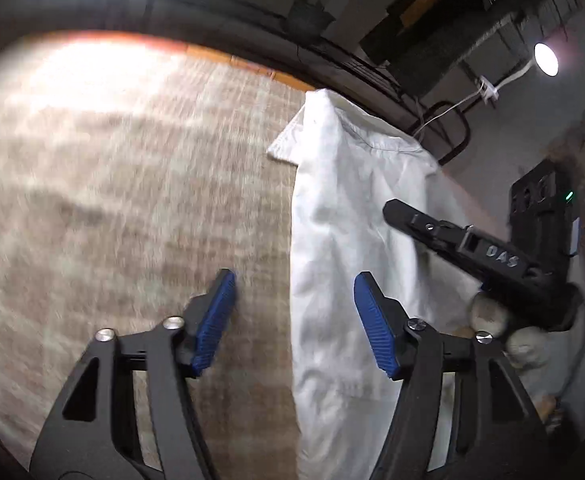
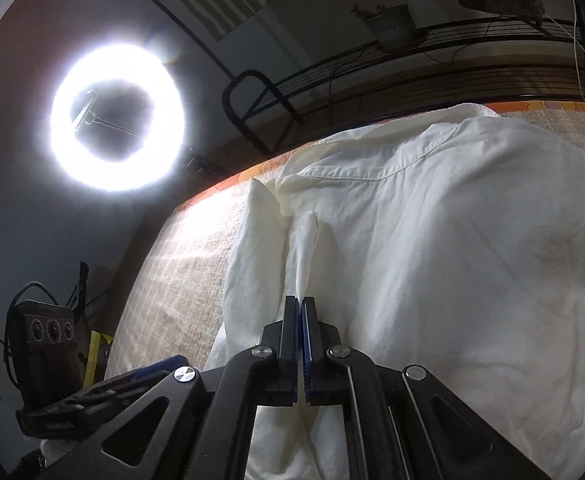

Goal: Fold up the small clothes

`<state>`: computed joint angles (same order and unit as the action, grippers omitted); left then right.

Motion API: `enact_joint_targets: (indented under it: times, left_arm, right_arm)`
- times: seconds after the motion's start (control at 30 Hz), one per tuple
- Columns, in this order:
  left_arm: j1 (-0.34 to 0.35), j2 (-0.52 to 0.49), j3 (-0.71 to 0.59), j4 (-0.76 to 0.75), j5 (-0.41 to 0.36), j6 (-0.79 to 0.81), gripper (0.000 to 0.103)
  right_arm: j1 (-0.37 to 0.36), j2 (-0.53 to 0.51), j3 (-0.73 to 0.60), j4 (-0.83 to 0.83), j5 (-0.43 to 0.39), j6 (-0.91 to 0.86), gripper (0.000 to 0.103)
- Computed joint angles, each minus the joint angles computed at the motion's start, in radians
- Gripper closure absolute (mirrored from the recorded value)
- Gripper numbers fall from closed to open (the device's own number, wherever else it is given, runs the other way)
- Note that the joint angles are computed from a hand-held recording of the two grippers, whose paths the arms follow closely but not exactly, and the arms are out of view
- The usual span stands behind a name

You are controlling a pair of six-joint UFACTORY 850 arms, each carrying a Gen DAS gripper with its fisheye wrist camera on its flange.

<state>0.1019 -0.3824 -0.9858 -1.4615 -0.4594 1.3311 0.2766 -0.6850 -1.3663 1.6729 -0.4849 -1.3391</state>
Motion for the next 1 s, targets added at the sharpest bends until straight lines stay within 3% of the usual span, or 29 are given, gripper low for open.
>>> enact_joint_targets:
  times: [0.03, 0.07, 0.13, 0.2, 0.27, 0.3, 0.33, 0.5, 0.6, 0.67, 0.73, 0.8, 0.93, 1.0]
  left_arm:
    - [-0.031, 0.004, -0.002, 0.036, 0.105, 0.021, 0.066]
    - [-0.058, 0.01, 0.0, 0.064, 0.203, 0.002, 0.085]
    - [-0.075, 0.012, 0.003, -0.006, 0.273, 0.025, 0.089]
    - [-0.055, 0.015, 0.002, -0.118, 0.215, 0.124, 0.089]
    - [-0.037, 0.011, -0.013, -0.145, 0.13, 0.155, 0.089]
    - [-0.036, -0.003, -0.037, -0.096, 0.102, 0.112, 0.089]
    - [-0.042, -0.015, -0.058, -0.053, 0.102, 0.071, 0.089]
    - [-0.062, -0.106, -0.175, 0.112, 0.061, -0.123, 0.089]
    - [-0.102, -0.121, -0.185, 0.165, 0.22, -0.14, 0.089]
    - [-0.085, -0.124, -0.169, 0.1, 0.215, -0.121, 0.089]
    - [-0.052, -0.112, -0.15, 0.009, 0.141, -0.037, 0.089]
    - [-0.041, -0.111, -0.144, 0.051, 0.097, -0.04, 0.088]
    - [-0.069, -0.119, -0.159, 0.121, 0.097, -0.054, 0.088]
    - [-0.093, -0.115, -0.164, 0.162, 0.146, -0.087, 0.099]
  right_arm:
    - [0.005, 0.002, 0.002, 0.013, 0.014, -0.018, 0.103]
    - [0.009, 0.001, -0.004, 0.006, 0.028, -0.017, 0.103]
    - [0.019, -0.007, -0.02, -0.036, 0.073, 0.019, 0.103]
    - [0.017, -0.009, -0.016, 0.002, 0.061, -0.015, 0.102]
    - [0.009, -0.008, -0.013, 0.023, 0.033, -0.034, 0.094]
    - [0.003, -0.017, -0.024, 0.007, 0.01, -0.002, 0.075]
    - [-0.01, -0.027, -0.036, -0.008, -0.03, 0.037, 0.069]
    - [-0.037, -0.083, -0.123, -0.116, -0.104, 0.167, 0.072]
    - [-0.022, -0.1, -0.163, -0.188, -0.071, 0.184, 0.103]
    - [-0.004, -0.072, -0.129, -0.103, 0.011, 0.056, 0.103]
    - [-0.002, -0.061, -0.102, 0.0, 0.015, -0.039, 0.103]
    - [-0.001, -0.067, -0.098, 0.012, 0.029, -0.042, 0.103]
    - [-0.005, -0.064, -0.088, 0.078, 0.02, -0.1, 0.103]
    - [0.001, -0.065, -0.092, 0.055, 0.033, -0.09, 0.103]
